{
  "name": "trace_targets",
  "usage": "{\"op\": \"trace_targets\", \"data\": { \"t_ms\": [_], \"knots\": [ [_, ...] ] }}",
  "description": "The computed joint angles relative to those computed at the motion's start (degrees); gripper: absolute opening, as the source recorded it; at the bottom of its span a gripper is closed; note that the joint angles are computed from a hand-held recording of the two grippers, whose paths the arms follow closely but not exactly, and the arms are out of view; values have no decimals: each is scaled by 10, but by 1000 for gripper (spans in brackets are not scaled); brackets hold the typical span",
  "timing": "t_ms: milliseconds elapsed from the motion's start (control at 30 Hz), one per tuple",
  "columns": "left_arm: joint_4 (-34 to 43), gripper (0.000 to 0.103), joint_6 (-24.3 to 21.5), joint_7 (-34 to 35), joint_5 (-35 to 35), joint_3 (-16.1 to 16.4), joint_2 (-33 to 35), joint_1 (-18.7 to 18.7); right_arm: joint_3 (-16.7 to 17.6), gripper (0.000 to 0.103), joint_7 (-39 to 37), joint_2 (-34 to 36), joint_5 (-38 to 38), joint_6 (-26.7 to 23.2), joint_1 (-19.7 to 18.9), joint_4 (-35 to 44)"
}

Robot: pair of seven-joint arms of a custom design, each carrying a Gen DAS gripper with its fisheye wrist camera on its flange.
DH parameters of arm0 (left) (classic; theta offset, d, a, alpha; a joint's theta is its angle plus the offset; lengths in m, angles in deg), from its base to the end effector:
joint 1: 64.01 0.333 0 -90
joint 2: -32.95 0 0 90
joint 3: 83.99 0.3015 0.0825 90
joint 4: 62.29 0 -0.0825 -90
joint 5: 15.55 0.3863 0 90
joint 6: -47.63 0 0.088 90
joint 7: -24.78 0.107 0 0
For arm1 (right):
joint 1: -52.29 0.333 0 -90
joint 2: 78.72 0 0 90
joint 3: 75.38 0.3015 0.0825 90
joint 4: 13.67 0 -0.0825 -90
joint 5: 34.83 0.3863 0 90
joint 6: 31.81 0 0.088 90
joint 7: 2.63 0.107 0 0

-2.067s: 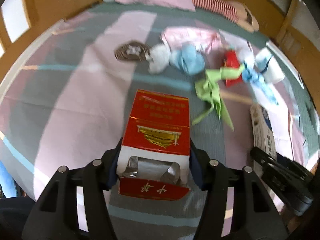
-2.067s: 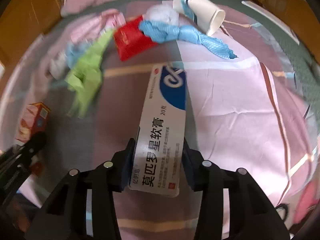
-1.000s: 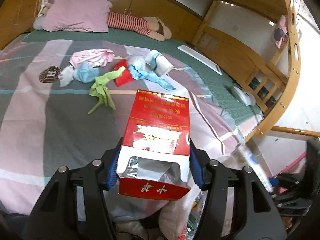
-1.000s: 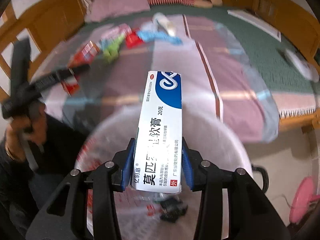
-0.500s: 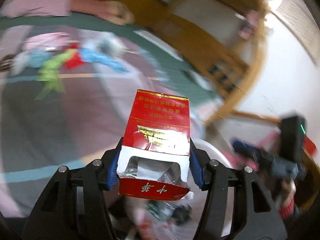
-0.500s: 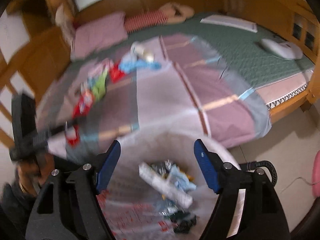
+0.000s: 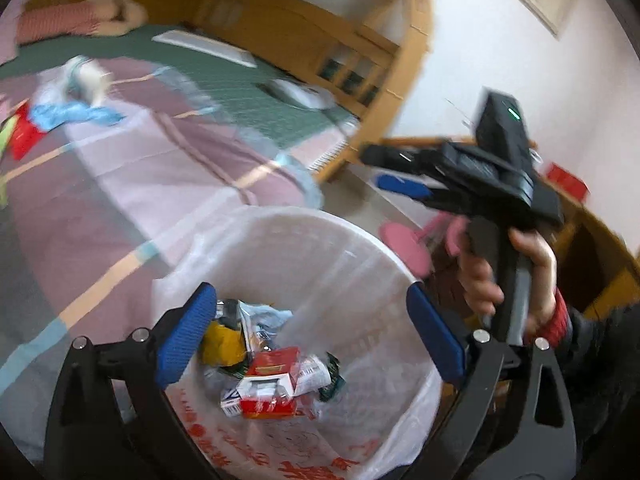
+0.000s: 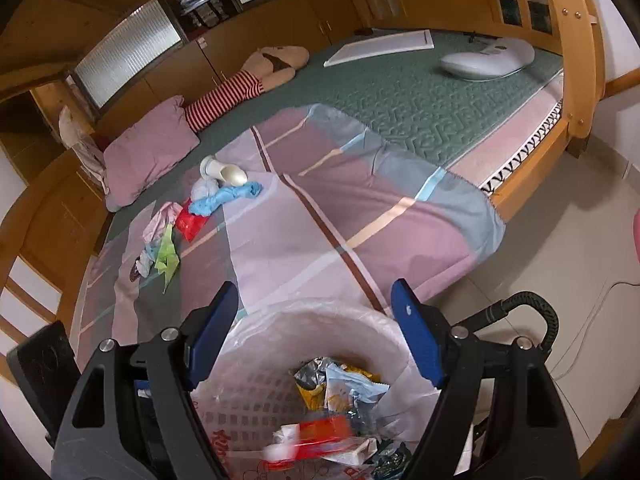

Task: Collect trash
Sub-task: 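Carry both boxes over the wastebasket and open both tools to drop them, then grasp the white paper cup with right tool while left tool grasps green wrapper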

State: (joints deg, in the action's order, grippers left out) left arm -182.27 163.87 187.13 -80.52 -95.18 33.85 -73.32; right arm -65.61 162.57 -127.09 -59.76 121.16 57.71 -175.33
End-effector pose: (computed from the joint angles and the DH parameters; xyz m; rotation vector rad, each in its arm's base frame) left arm 0.5037 -0.2432 0.4205 0.6633 -2.3877 1.2268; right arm 0.3387 0.1043 0.4839 -0.9868 2.2270 -0.5882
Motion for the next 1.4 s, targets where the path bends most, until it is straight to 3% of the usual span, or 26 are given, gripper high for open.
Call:
{"op": "trace_targets", "data": {
  "t_ms": [67, 167, 233, 300, 367, 433, 500, 567, 600, 667, 733, 767, 867, 933, 967, 1033, 1100, 1300, 1400],
  "knots": [
    [-11, 95, 60, -31, -15, -1, -6, -2, 1, 77, -3, 13, 0, 4, 2, 7],
    [-14, 95, 255, -116, -1, -14, 1, -20, -8, 77, -20, 54, 1, 24, 5, 34],
    [10, 95, 348, -268, 119, -12, 27, -27, -12, 77, -42, 104, -5, 45, 4, 69],
    [41, 95, 394, -427, 261, 5, 56, -27, -15, 77, -70, 170, -19, 76, -1, 116],
    [63, 96, 436, -592, 425, 37, 80, -35, -71, 77, -40, 242, -115, 74, 50, 180],
    [68, 97, 463, -667, 500, 55, 91, -34, -139, 77, -43, 320, -174, 40, 123, 263],
    [72, 99, 499, -712, 539, 62, 110, -30, -126, 77, -90, 407, -174, -22, 122, 363],
    [97, 99, 449, -773, 577, 73, 124, -30, -82, 77, -146, 498, -207, -64, 82, 463],
    [105, 99, 437, -766, 570, 62, 129, -18, -87, 77, -165, 539, -223, -94, 91, 513],
    [106, 99, 438, -774, 583, 57, 131, -7, -154, 77, -220, 627, -234, -124, 151, 613],
    [114, 99, 436, -815, 611, 67, 138, -10, -188, 77, -274, 712, -220, -154, 171, 713],
    [116, 99, 431, -832, 614, 68, 139, -7, -177, 77, -295, 748, -212, -181, 159, 763],
    [119, 99, 417, -860, 595, 60, 142, 10, -68, 77, -319, 845, -235, -266, 67, 901],
    [121, 99, 411, -871, 586, 55, 144, 18, -58, 76, -346, 882, -208, -289, 55, 950],
    [121, 99, 411, -867, 574, 50, 145, 25, -57, 57, -361, 892, -186, -289, 52, 963],
    [122, 99, 408, -863, 562, 44, 146, 31, -49, 34, -371, 881, -142, -261, 41, 942],
    [130, 99, 393, -858, 560, 41, 151, 32, -49, 28, -369, 852, -119, -212, 38, 894],
    [111, 99, 412, -876, 569, 47, 138, 27, 7, 26, -481, 749, 39, -119, -3, 733],
    [103, 99, 426, -899, 575, 52, 133, 26, 60, 26, -579, 690, 178, -78, -43, 646]
  ]
}}
